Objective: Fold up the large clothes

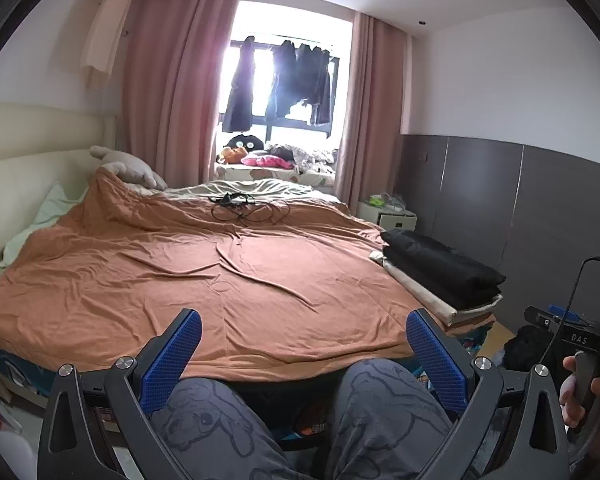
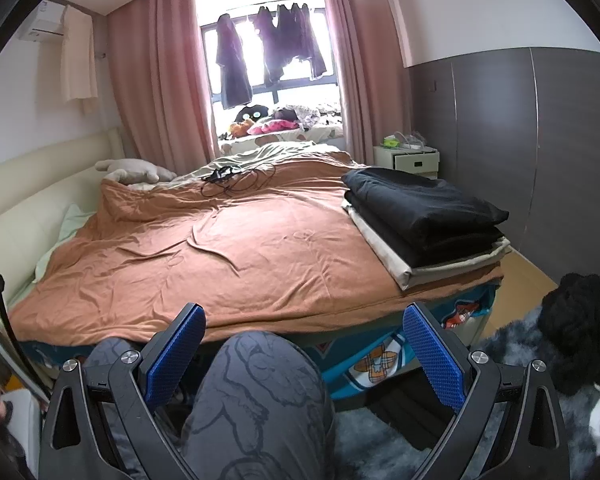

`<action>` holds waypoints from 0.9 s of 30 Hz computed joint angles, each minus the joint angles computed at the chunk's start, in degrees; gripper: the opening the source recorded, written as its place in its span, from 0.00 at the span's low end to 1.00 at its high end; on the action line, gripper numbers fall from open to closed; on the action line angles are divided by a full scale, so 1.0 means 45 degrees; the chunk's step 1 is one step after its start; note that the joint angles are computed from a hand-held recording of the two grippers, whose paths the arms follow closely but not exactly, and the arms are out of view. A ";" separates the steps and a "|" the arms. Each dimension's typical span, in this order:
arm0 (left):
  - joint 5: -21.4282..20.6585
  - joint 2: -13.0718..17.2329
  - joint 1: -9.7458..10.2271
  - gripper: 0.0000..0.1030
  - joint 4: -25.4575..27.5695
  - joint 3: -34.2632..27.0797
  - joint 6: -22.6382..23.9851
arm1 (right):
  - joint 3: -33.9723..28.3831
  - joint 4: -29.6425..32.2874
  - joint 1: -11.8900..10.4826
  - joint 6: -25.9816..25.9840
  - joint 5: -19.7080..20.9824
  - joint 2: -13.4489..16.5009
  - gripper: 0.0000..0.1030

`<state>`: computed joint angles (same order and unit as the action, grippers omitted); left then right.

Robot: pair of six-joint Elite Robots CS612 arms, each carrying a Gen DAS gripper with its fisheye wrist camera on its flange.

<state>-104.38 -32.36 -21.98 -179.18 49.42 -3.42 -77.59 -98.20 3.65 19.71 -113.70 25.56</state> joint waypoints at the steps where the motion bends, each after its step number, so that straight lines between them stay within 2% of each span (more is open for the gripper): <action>1: -0.0014 -0.0006 0.0003 0.99 0.0013 0.0005 0.0014 | 0.0004 0.0004 -0.0004 0.0002 0.0005 -0.0001 0.97; 27: 0.0091 -0.0033 0.0046 1.00 -0.0128 0.0136 -0.0112 | 0.0046 -0.0024 -0.0016 -0.0074 0.0040 -0.0002 0.97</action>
